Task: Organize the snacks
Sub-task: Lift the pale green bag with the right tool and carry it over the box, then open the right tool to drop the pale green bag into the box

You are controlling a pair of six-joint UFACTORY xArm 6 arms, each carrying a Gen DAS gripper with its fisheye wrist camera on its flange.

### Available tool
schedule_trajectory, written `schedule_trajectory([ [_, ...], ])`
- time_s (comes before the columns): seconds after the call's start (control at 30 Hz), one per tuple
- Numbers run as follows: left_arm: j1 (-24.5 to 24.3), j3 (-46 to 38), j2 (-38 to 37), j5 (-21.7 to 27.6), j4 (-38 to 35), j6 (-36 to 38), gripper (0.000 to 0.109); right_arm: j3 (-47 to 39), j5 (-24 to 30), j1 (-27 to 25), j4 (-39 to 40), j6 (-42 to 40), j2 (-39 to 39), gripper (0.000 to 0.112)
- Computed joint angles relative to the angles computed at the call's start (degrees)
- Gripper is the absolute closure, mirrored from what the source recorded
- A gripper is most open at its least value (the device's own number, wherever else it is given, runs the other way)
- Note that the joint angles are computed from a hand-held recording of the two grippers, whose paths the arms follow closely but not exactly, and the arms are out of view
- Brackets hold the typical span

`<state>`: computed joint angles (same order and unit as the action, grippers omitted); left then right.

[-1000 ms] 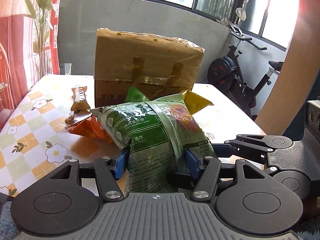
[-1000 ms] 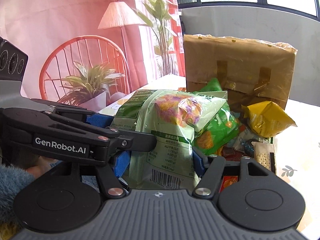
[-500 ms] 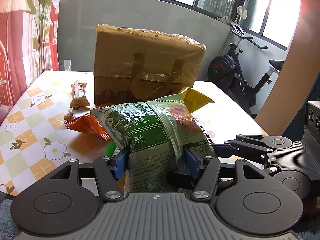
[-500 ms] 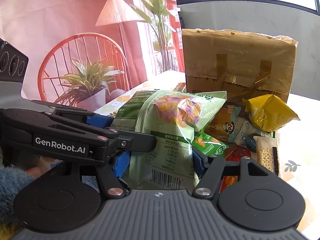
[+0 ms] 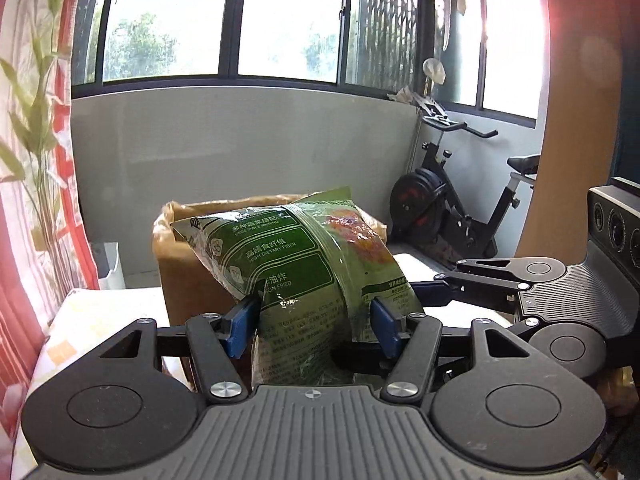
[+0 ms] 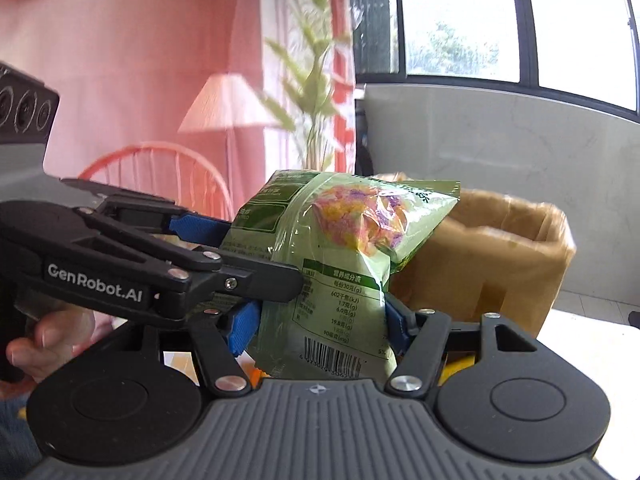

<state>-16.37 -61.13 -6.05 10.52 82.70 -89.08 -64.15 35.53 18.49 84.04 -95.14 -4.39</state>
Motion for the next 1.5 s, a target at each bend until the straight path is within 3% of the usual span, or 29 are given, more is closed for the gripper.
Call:
schedule_trajectory([
  [0.1, 1.7, -5.1, 4.3, -2.2, -6.6, 8.1, 0.045, -6.1, -0.7, 0.2, -1.1, 1.6, 4.1, 0.047],
  [0.27, 3.1, -12.0, 10.7, -3.2, -25.3, 29.2, 0.045, -16.7, -0.6, -0.2, -3.7, 5.7, 12.1, 0.047],
  [0.5, 4.9, -22.8, 19.8, -2.6, -43.0, 45.7, 0.045, -32.9, -0.2, -0.9, -7.3, 13.4, 24.4, 0.047],
  [0.87, 6.6, -40.7, 33.7, 7.1, -77.4, 71.8, 0.045, -70.4, 6.8, -2.0, -23.1, 45.6, 51.5, 0.047],
  [1.03, 8.0, -37.9, 33.4, 4.6, -79.0, 71.2, 0.043, -80.3, 8.4, -2.7, -31.4, 57.2, 58.9, 0.043],
  [1.1, 8.3, -35.6, 32.0, 3.5, -77.7, 70.3, 0.043, -77.7, 7.0, -3.1, -30.1, 55.8, 57.6, 0.043],
  [1.33, 10.3, -26.2, 24.1, 0.8, -50.2, 51.2, 0.040, -58.8, 2.6, -4.5, -18.5, 42.3, 45.4, 0.043],
  [1.5, 11.7, -19.1, 16.1, -1.3, -35.2, 38.4, 0.037, -45.3, 1.0, -4.8, -11.6, 32.6, 35.7, 0.041],
])
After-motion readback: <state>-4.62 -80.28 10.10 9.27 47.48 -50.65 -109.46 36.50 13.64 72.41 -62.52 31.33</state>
